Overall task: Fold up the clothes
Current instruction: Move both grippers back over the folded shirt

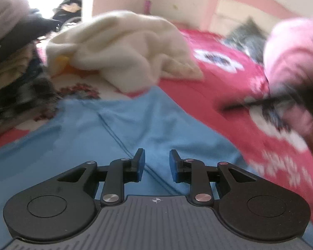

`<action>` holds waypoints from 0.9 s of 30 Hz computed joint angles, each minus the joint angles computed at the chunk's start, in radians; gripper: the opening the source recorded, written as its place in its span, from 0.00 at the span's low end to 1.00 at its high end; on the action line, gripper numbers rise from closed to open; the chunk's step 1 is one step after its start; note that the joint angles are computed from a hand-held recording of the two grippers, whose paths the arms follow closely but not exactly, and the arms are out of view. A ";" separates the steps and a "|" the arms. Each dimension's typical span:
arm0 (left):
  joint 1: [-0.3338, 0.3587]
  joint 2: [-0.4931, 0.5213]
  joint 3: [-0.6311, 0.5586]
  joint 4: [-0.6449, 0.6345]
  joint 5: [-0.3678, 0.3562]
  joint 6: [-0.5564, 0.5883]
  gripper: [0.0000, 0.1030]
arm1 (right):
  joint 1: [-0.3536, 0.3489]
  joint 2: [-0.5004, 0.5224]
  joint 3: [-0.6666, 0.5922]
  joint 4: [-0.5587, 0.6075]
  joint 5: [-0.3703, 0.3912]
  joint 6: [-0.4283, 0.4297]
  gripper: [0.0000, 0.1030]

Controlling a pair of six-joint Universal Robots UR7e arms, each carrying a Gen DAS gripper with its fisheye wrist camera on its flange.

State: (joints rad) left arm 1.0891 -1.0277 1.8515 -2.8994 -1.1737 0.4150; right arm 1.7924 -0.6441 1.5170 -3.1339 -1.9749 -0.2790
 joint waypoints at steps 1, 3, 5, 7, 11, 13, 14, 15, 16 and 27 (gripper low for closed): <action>-0.006 0.003 0.011 -0.008 0.020 0.014 0.24 | -0.006 0.036 -0.051 0.019 0.001 0.006 0.19; -0.014 0.013 0.033 -0.048 0.051 0.041 0.24 | -0.015 0.107 -0.148 0.057 -0.016 0.015 0.19; -0.014 0.016 0.042 -0.068 0.053 0.035 0.24 | -0.023 0.147 -0.204 0.089 -0.039 0.032 0.18; -0.009 0.014 0.037 -0.058 0.043 0.016 0.25 | -0.024 0.138 -0.191 0.071 -0.023 0.055 0.19; 0.001 0.000 0.033 -0.037 0.022 -0.017 0.25 | -0.003 0.082 -0.125 0.052 -0.010 0.049 0.19; 0.000 -0.011 0.034 -0.028 0.030 -0.043 0.25 | 0.014 0.048 -0.098 0.073 0.003 0.064 0.19; -0.004 -0.021 0.038 -0.026 0.043 -0.059 0.25 | 0.023 0.033 -0.086 0.086 0.015 0.075 0.20; -0.010 -0.035 0.044 -0.024 0.061 -0.076 0.25 | 0.033 0.022 -0.075 0.096 0.032 0.083 0.21; -0.018 -0.054 0.054 -0.023 0.088 -0.096 0.25 | 0.044 0.012 -0.064 0.103 0.050 0.089 0.21; -0.085 -0.501 0.270 0.126 0.527 -0.535 0.29 | 0.198 0.131 -0.170 0.382 0.339 0.124 0.28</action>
State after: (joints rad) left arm 1.0038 -1.5287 2.1214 -2.7736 -0.6465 -0.1196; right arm 1.9902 -0.5133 1.3469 -2.7521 -1.6362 -0.1551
